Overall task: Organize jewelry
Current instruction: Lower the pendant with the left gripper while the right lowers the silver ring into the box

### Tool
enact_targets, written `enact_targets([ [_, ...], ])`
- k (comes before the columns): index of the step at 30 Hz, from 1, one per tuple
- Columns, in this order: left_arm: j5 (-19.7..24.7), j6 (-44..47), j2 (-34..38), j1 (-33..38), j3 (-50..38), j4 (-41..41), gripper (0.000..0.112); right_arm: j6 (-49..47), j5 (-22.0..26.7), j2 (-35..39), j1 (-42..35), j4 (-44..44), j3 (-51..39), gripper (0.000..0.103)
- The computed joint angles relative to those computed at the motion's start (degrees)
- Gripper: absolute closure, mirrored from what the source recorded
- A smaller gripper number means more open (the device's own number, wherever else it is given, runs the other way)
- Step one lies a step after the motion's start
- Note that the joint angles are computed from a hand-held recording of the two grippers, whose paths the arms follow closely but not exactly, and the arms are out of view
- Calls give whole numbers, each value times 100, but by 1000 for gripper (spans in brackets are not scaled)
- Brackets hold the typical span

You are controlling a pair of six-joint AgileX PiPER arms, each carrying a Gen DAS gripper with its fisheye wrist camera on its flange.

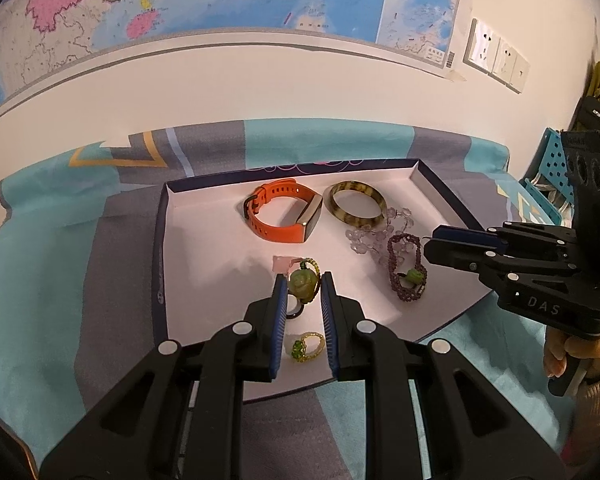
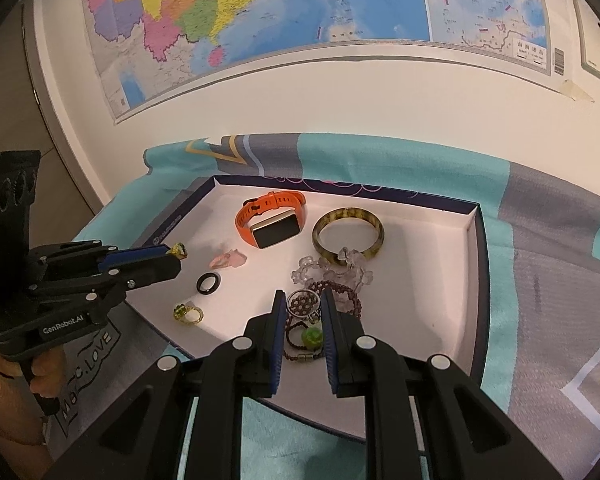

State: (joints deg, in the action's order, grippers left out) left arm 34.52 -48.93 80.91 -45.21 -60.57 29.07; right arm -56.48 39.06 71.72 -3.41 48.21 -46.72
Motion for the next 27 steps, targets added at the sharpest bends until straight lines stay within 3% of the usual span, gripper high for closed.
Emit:
enact_targets([
  [27,129,11,365,10,-171,97,95,131,-94,309,126,-144,-150,87],
])
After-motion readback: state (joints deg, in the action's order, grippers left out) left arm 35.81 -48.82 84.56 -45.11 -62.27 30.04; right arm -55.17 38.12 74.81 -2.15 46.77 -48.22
